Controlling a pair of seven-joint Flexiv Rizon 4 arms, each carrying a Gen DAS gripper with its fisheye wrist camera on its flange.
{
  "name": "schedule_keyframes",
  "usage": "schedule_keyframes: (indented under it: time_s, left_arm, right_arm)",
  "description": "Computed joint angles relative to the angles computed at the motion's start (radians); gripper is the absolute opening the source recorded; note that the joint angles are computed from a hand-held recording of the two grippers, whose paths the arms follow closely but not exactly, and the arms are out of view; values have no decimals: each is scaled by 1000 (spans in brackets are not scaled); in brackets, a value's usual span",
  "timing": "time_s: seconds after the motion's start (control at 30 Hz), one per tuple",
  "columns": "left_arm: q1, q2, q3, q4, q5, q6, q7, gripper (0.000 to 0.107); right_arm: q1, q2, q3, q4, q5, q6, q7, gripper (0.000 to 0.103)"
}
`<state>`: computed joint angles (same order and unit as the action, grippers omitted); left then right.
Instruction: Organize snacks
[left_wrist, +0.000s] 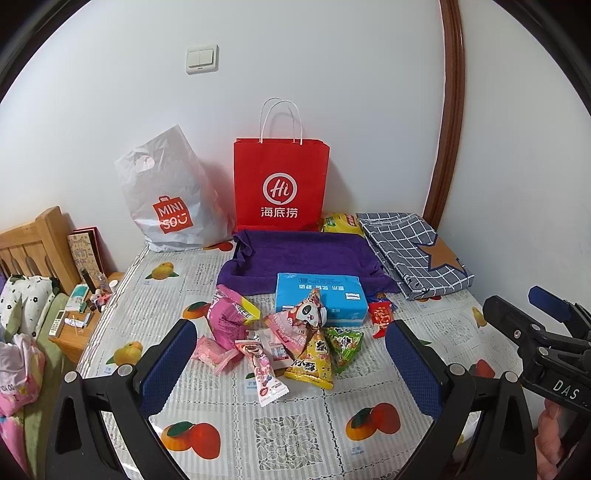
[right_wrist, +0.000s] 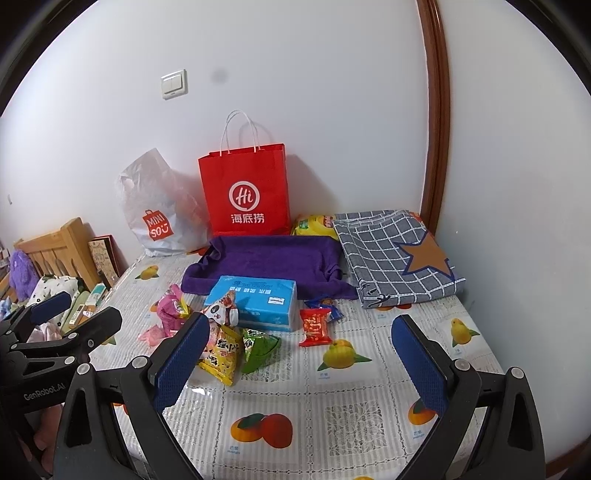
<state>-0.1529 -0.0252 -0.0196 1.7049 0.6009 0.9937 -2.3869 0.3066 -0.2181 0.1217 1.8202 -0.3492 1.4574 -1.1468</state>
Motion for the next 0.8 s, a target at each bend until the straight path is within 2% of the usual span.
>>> schedule_keyframes:
  time_s: [0.8]
  left_arm:
    - [5,8,-4,4,14,4,-5,102]
  right_arm:
    - [-3,4,9,3,18,13,-9,99]
